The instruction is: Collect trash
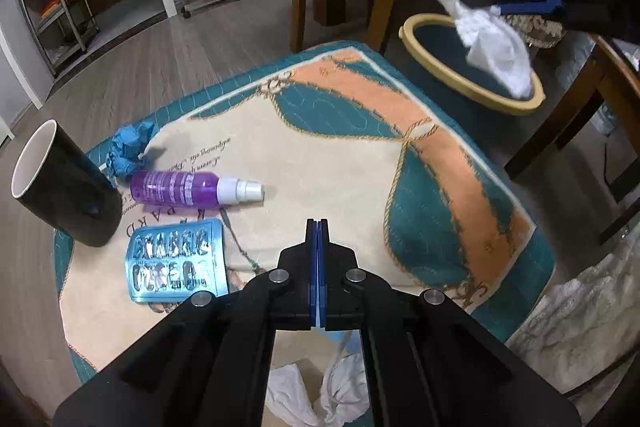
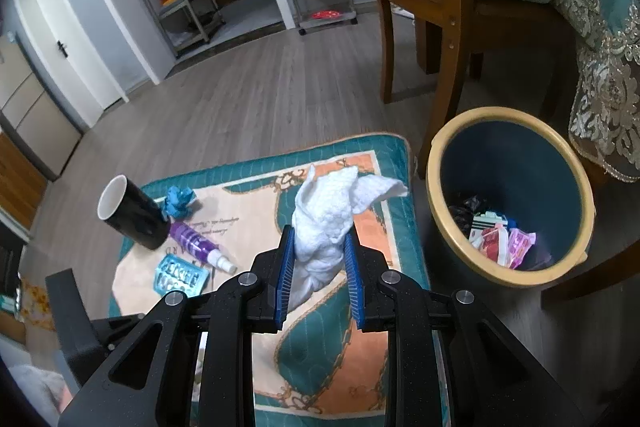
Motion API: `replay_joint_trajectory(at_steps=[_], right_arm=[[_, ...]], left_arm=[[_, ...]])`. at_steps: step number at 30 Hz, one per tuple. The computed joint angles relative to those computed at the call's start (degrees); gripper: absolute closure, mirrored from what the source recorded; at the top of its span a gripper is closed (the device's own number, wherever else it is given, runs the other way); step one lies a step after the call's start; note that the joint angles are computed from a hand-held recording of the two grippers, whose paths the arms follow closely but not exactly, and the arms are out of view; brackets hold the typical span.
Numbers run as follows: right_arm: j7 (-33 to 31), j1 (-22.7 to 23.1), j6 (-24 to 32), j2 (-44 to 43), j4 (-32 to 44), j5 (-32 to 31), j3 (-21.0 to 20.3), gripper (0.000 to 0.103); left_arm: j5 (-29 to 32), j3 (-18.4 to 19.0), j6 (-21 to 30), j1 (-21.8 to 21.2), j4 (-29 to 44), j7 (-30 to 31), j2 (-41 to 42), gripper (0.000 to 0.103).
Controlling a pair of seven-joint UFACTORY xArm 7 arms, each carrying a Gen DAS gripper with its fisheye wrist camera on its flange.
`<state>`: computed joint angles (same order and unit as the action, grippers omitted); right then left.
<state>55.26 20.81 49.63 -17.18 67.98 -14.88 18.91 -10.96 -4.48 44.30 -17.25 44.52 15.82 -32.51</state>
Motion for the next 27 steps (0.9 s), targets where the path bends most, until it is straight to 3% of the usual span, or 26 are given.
replay_joint_trajectory(at_steps=[11,15,16,18,19,20,25,27], right_arm=[[-5.0,-2.9,2.0,-3.9,2.9,-2.4,-1.1,0.077],[-5.9,-4.5,2.5,-5.6,2.5,-2.9,-0.7,0.077],[-5.9,-4.7,2.1,-6.0,2.0,-2.4,-0.8,0.077],[-6.3,-4.7,1.2,-6.1,1.3,-0.8,-1.2,0.077],[-6.4,-4.7,0.9,-5.8,1.3,-0.2,-1.1,0.077],[-6.7,-4.5,0.3,-5.6,1.2,0.5,-1.2,0.077],[-8.3,-4.5,0.0,-5.3,1.7,0.7,-0.7,0.077],[-8.6,-4.6,0.0,-5.6,1.3,0.9,-0.8,0.077]], left_arm=[[-6.5,2.5,-5.0,-4.5,3.4,6.3,-1.8,0.103],[-6.3,2.4,0.6,-2.6,4.3,3.4,-0.3,0.101],[-5.9,2.0,1.5,-2.0,3.8,2.8,-0.1,0.097],[-2.8,0.1,2.1,-0.4,2.3,1.5,0.4,0.072],[-0.9,-1.0,1.5,0.5,1.0,0.7,0.4,0.049],[-0.1,-1.4,1.2,0.7,0.1,0.2,0.6,0.043],[4.5,-2.5,4.2,1.6,-1.1,-1.5,3.3,0.043],[3.4,-1.5,4.9,1.1,-1.0,-1.3,3.9,0.06]])
